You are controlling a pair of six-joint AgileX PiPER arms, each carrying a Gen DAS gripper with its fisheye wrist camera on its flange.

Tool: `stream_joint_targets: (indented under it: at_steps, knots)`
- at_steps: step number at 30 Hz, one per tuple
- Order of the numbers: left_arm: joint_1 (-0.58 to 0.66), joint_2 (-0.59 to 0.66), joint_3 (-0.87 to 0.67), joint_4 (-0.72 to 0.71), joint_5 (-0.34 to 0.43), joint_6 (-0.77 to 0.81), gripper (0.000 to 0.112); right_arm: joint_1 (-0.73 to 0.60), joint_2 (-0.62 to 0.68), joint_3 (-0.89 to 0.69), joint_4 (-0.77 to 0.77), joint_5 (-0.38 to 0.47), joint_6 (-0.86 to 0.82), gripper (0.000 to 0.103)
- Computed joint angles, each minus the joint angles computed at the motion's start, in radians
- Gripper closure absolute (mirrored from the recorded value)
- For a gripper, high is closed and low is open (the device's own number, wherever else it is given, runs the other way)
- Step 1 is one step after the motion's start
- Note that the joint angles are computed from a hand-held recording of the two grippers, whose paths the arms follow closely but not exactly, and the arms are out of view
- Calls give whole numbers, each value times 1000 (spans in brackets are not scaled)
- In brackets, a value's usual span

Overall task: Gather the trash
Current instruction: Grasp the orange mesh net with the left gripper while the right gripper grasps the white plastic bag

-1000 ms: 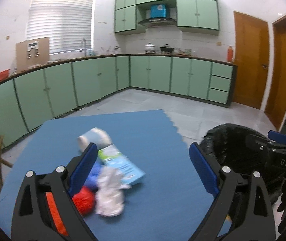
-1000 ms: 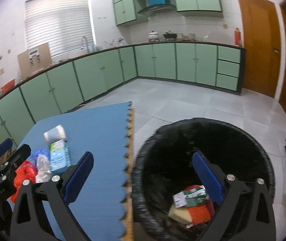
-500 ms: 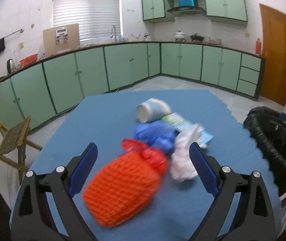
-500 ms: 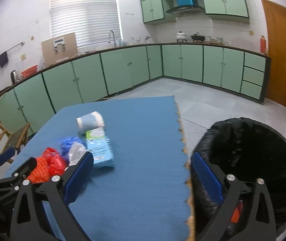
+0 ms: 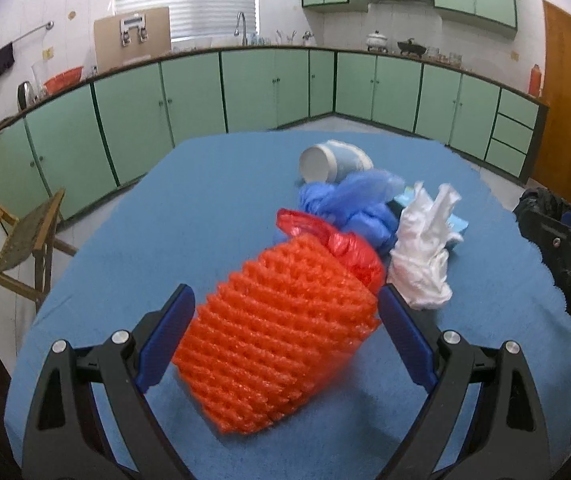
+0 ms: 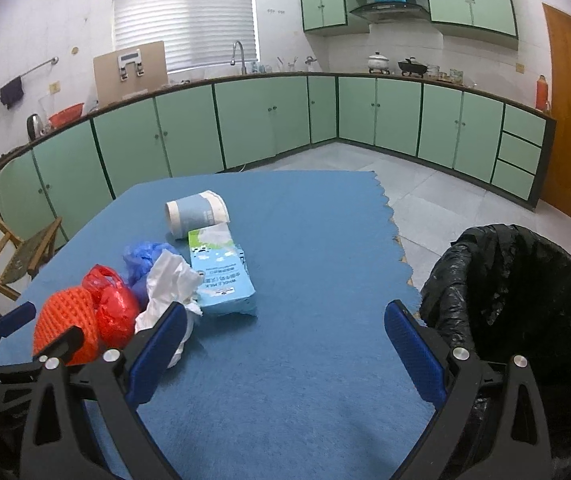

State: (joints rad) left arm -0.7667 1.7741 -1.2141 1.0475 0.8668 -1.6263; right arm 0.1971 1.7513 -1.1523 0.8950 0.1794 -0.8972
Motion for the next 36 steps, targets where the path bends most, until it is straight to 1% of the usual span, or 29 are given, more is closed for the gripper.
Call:
stream_joint_targets:
  at_steps: [4,7,9,10,11,12,13,17,20,23,28,29,31,32,36]
  knots:
    - [13,12,-2,-29,-18,7,22,18,19,-18,-115,16,96,6]
    - [20,21,-20,-67,-15,47,23,30,25,-24,-138,27,102,6]
    - [26,9,-4,-70,-39,48,35,40,27,-26,-159,29,113,6]
    - [27,6,0,-69,-46,43,38,42,28,-28,-171,31,121,6]
    - [31,-2,12,-67,-61,34,46,45,30,-32,-191,36,137,6]
    - [38,-12,25,-72,-78,30,52,49,33,-40,-229,47,171,6]
    - [43,-19,38,-67,-91,18,55,51,36,-48,-253,58,192,6]
    - [55,-56,90,-38,-132,-32,74,62,34,-49,-219,61,159,6]
    - [50,-81,112,-16,-127,-45,83,73,32,-48,-203,58,149,7]
    - [34,-104,121,3,-105,-65,87,94,32,-53,-237,52,203,7]
    - [17,-160,150,49,-57,-105,89,132,49,-70,-289,59,287,13]
    - [13,-167,153,58,-45,-108,89,144,56,-75,-308,58,309,14]
    - [7,-167,148,68,-12,-101,89,163,72,-87,-350,55,354,21]
    - [8,-165,149,73,-2,-97,89,172,83,-95,-375,56,386,21]
    - [37,-162,160,66,-18,-87,89,196,118,-123,-473,62,510,31]
